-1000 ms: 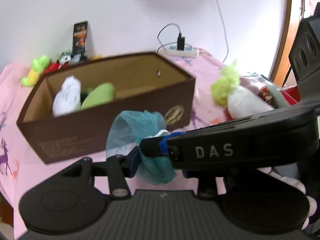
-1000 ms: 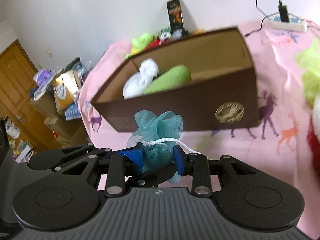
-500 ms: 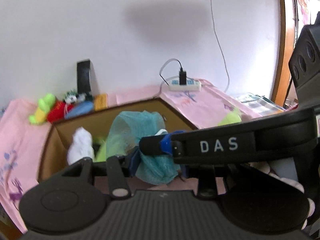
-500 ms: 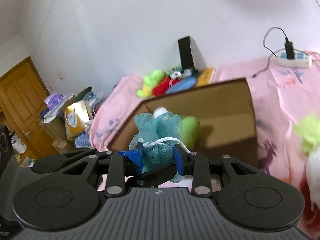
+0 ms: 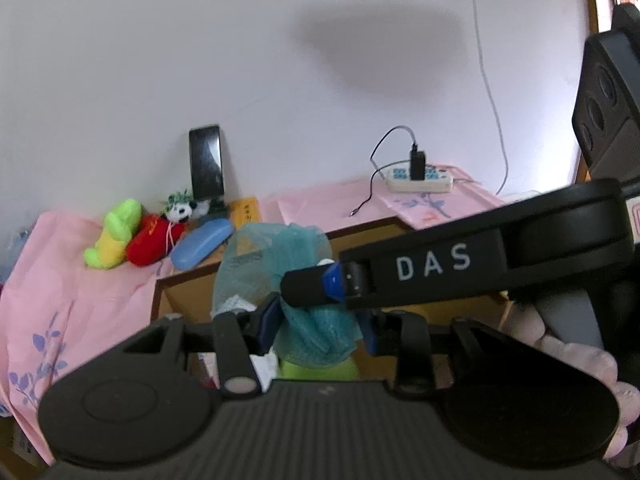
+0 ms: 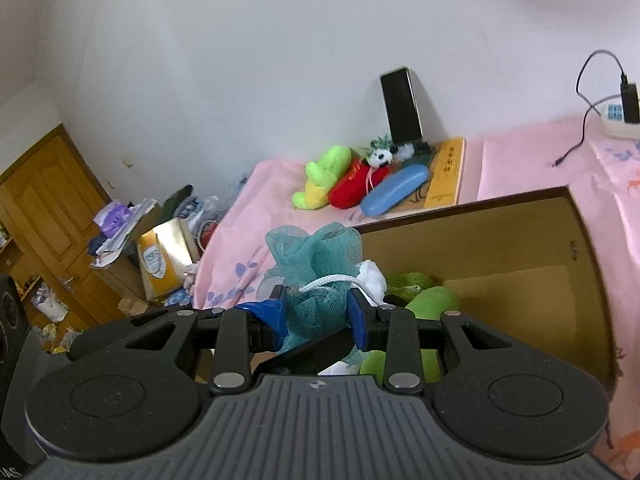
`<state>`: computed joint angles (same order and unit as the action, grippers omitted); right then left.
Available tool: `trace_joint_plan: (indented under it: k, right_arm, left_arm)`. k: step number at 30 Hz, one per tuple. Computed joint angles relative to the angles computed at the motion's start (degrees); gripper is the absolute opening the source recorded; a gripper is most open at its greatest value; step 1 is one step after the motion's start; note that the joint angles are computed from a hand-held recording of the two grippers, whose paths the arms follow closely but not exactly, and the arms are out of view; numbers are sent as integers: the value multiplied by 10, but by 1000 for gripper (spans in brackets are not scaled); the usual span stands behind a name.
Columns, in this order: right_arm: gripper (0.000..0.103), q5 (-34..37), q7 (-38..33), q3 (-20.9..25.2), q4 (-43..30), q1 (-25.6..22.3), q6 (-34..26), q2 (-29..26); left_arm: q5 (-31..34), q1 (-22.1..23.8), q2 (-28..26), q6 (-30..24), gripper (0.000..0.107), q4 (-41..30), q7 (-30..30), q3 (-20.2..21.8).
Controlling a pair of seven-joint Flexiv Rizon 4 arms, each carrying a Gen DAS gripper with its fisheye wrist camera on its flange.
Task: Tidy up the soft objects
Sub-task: 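Lift the teal puff over the box and lower it inside, then open the right tool and withdraw it from the box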
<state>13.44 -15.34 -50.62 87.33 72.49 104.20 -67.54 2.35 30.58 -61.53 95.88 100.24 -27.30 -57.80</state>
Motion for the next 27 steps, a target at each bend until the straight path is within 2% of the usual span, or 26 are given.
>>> trace_joint_plan:
  k: [6,9,12,14,17,23,27]
  right_arm:
    - [16,-37,40,31,-43,-47,-47,0]
    - [16,-69,59,57,-60,-75,-68,4]
    - [16,-104,68,109,-80,-117,-79,14]
    - [16,-129,73,141,-94,-142,-90,19]
    - [17,-163,81,164,-104,-160,-109,21]
    - [17,-184,96,171,-84,-168,-76,29]
    - [17,-166,93,140,-63,-144,-60,31]
  left_arm:
    - [-61,-53,-5,-66,37,-76,17,44]
    - [-96,-100,0,-88,39,-119,19,95]
    - [-128,-152,6,-101,40,-159,12,161]
    - [-150,-184,7,-109,44,-181,3,204]
    - [-178,-212,5,-118,53,-202,0,242]
    - [-215,-213,4,-122,59,-204,15,244]
    - [-223,-206,14,-106,60,-184,19,238]
